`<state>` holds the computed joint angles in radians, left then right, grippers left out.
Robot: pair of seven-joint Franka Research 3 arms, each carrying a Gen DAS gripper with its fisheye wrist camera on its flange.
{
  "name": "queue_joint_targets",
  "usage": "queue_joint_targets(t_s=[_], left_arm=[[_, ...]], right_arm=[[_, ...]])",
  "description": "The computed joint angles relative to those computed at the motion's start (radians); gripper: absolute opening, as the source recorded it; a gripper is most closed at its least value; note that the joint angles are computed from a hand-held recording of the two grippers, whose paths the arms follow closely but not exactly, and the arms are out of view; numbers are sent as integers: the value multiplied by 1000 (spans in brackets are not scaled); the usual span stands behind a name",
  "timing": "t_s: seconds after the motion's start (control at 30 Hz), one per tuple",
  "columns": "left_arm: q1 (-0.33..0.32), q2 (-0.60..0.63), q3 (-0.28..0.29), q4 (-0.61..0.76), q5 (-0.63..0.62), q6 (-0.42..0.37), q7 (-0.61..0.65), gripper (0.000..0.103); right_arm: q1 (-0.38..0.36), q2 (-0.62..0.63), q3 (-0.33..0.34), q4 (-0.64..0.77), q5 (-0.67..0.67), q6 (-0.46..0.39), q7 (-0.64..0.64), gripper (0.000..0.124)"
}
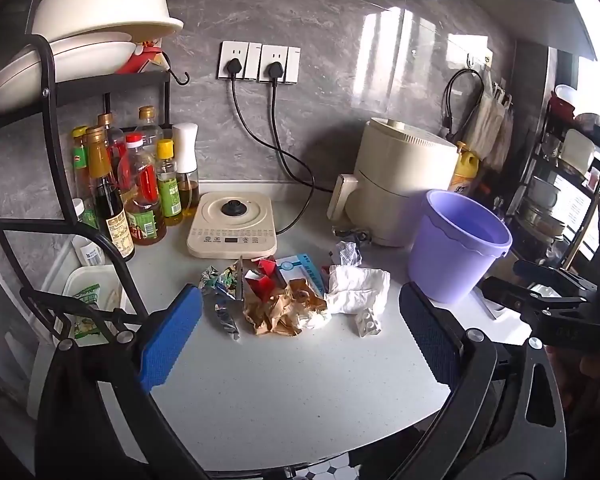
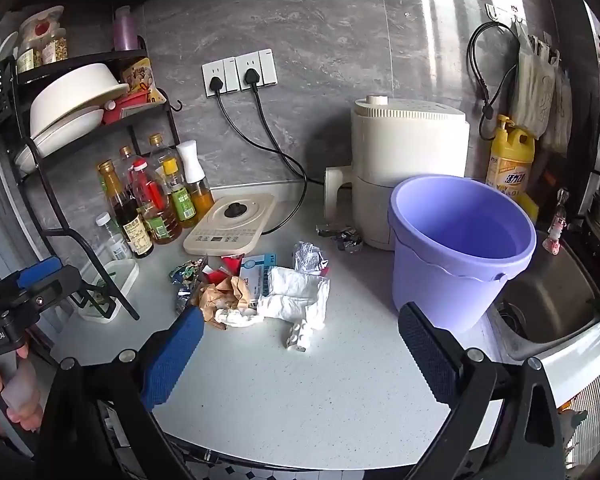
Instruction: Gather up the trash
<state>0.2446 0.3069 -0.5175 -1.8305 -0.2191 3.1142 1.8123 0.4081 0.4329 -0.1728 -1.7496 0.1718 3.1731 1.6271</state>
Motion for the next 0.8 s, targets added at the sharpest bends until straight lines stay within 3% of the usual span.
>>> queue_joint_targets(t_s=[0.13, 0.2, 0.33, 0.4, 0.8], left_arm=[[-8, 3, 8, 5, 13, 0, -6, 98], [-14, 0, 15, 1, 20, 10, -13, 98], [-39, -10, 49, -8, 52, 30, -63, 98], [0, -10, 7, -14, 43, 39, -59, 98], [107, -13, -109, -31, 28, 33, 3, 98]], right_arm=[[15, 7, -23, 2, -6, 7, -1, 95], [-26, 4, 24, 0, 5, 15, -23, 95], [-42, 5, 43, 6, 22, 8, -39, 95], [-48, 4, 50, 7, 25, -1, -46, 95], [-11, -12, 13, -21, 33, 18, -33, 95]])
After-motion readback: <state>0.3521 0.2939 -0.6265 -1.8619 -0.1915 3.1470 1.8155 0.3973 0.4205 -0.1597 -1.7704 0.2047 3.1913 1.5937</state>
